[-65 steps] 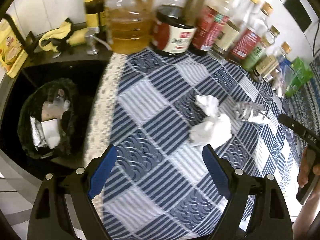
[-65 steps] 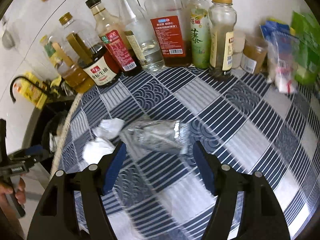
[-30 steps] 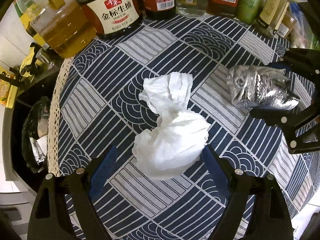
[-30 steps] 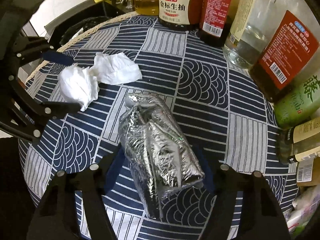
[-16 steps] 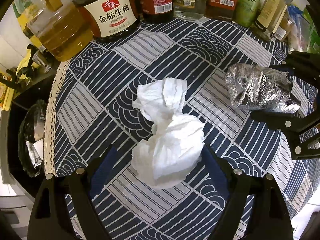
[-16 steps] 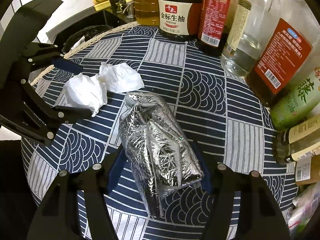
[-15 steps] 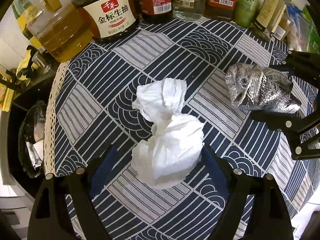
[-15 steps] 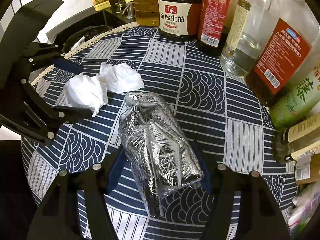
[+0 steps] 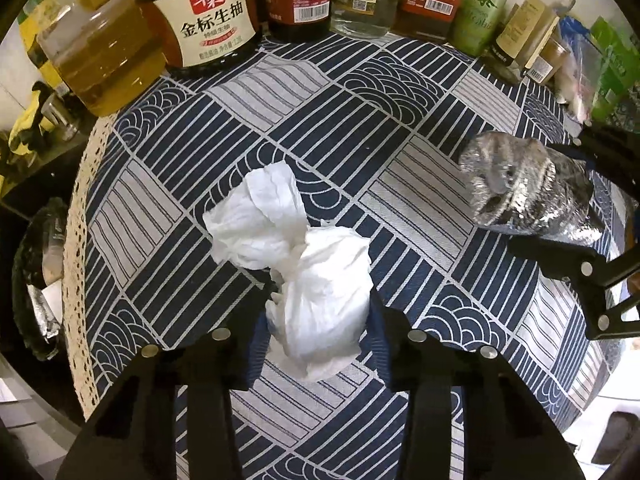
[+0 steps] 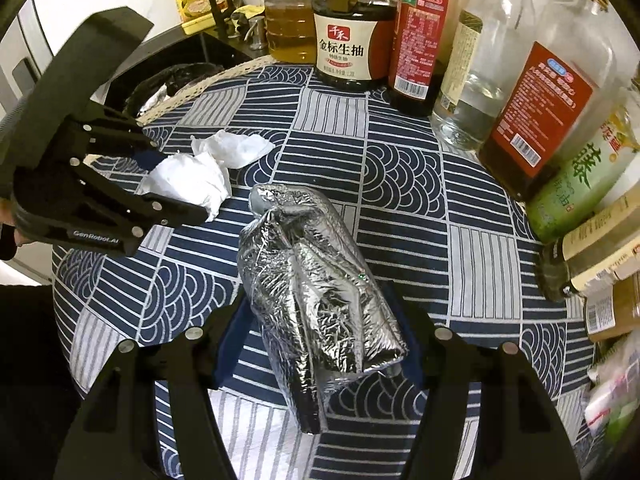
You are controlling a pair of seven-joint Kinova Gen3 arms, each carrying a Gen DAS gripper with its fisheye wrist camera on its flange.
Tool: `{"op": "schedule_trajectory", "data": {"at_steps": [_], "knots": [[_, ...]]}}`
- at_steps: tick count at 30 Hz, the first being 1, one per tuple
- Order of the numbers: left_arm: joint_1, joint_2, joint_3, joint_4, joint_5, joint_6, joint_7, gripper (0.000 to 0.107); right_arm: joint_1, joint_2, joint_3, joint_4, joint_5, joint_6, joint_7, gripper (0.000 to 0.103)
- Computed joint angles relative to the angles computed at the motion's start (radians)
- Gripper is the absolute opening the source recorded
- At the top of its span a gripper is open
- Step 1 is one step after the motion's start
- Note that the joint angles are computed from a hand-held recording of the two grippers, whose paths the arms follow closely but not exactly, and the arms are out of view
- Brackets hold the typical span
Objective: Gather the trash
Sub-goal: 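Carry the tissue with the left tool while the right tool carries the foil packet to the bag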
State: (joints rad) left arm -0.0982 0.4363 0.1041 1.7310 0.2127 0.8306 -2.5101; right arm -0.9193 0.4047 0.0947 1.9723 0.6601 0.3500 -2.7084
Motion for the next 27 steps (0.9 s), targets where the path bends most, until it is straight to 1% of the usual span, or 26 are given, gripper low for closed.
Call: {"op": "schedule_trajectory", "data": {"at_steps": [6,11,18,22,27], "knots": [[-0.038,0.000,0.003,-0.019,0.020,0.037,-0.049,0.039,-0.045,0.002,0.010,-0.010,0.016,0.026,-0.083,0.063],[-0.084,0.003,0.004,-0.044,0.049,0.073,-0.121,0.039,-0.048,0.024,-0.027,-0.060,0.005,0.082,-0.118,0.063],[-0.188,0.025,0.001,-0.117,0.114,0.169,-0.283,0.039,-0.059,0.091,-0.088,-0.220,-0.058,0.228,-0.126,0.063],[-0.255,0.057,-0.011,-0.200,0.142,0.265,-0.375,0.039,-0.072,0.142,-0.108,-0.342,-0.105,0.315,-0.130,0.063],[-0.314,0.104,-0.024,-0.310,0.165,0.359,-0.442,0.039,-0.101,0.208,-0.115,-0.499,-0.140,0.424,-0.121,0.063]]}}
